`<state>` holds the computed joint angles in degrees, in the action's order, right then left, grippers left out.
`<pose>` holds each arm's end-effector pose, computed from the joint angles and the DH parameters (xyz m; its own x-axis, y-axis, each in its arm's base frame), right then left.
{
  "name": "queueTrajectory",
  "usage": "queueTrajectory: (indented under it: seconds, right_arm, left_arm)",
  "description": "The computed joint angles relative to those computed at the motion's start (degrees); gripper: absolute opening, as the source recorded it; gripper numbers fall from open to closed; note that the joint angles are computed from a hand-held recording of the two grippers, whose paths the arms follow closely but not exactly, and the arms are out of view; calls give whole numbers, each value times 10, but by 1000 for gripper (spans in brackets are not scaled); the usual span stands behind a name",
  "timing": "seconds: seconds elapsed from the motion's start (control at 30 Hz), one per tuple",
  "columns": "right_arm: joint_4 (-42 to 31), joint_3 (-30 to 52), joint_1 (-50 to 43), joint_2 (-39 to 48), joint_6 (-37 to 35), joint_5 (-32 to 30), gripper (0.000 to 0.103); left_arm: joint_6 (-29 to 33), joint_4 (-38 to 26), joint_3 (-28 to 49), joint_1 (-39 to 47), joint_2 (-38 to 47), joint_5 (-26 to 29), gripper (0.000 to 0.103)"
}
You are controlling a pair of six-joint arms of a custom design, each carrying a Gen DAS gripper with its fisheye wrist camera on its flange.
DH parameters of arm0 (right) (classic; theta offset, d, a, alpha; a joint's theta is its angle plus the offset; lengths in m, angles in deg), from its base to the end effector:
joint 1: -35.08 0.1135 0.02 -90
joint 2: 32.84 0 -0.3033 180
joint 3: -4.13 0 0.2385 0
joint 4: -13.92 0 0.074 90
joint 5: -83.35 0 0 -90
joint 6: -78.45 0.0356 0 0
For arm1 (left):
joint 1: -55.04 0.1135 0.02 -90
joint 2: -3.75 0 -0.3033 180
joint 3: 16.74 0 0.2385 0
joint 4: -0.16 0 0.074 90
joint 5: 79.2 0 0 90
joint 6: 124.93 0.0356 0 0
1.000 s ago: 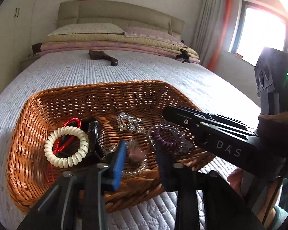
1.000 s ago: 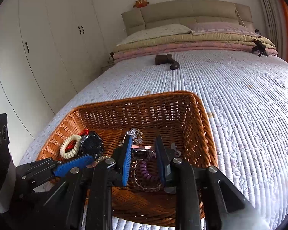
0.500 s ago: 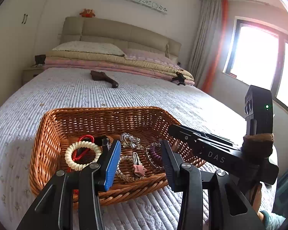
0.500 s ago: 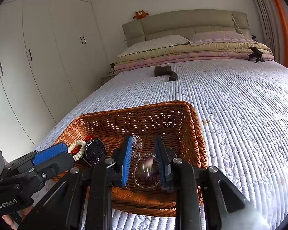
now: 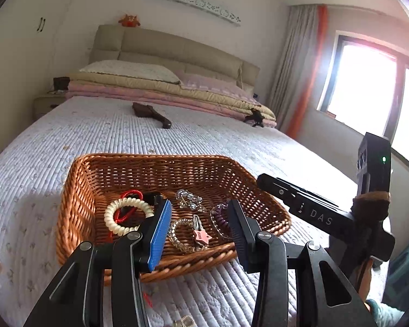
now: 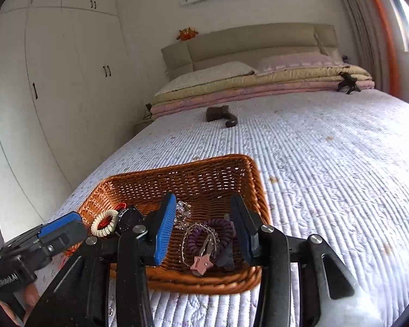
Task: Organize jewelry
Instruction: 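Move both tools toward the small metal clasps on the bed, then grasp a metal clasp with the left tool while the right tool grasps another clasp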
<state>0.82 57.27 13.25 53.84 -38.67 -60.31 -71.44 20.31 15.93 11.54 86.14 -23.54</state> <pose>0.2581 -0.0725 0.2154 -0.4671 -0.1039 -0.8781 -0.5685 0.7959 0.2083 0.1763 -0.1396 0.1812 -0.4141 -0.2843 -0.8647 -0.0422 0.9550 -0.2937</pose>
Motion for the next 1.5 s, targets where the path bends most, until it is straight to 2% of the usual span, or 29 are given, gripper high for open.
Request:
queueTrajectory:
  seconds: [0.13, 0.23, 0.27, 0.37, 0.43, 0.47, 0.53, 0.63, 0.7, 0.77, 0.9, 1.13, 1.3, 1.5]
  right_arm:
    - [-117, -16, -88, -60, -89, -58, 45]
    - [-283, -14, -173, -86, -251, -101, 45]
    - [-354, -13, -201, -92, -328, -103, 45]
    - [-539, -12, -267, -81, -554, -80, 45]
    - [-577, -34, -291, -82, -631, -52, 45]
    - [-584, -49, -299, -85, -664, -33, 45]
    - [-554, -80, -305, -111, -669, -12, 45]
    - [-529, -97, -298, -111, -675, 25, 45]
    - [-481, -115, -278, -114, -643, 51, 45]
    - [-441, -122, -255, -104, -613, 70, 45]
    - [-395, -132, -217, -99, -564, 93, 45]
    - [-339, -127, -159, -76, -485, 124, 44]
    - [-295, -125, -114, -69, -412, 138, 36]
    - [-258, -147, -87, -90, -392, 148, 35]
  left_arm:
    - [-44, -52, -26, -60, -69, -39, 44]
    - [-122, -142, -29, -124, -111, -88, 44]
    - [-155, -177, -29, -151, -120, -105, 44]
    - [-269, -333, 6, -210, -109, -138, 44]
    - [-328, -393, 22, -235, -74, -140, 44]
    - [-342, -391, 18, -239, -60, -135, 44]
    - [-353, -351, -5, -238, -42, -119, 44]
    - [-327, -280, -32, -195, -21, -67, 44]
    - [-308, -240, -46, -182, -16, -47, 44]
    - [-301, -229, -45, -174, -2, -34, 44]
    - [-276, -213, -31, -157, 35, -8, 43]
    - [-208, -249, 21, -139, 73, 14, 39]
    - [-144, -243, 57, -87, 106, 40, 35]
    - [-110, -224, 66, -65, 123, 56, 35]
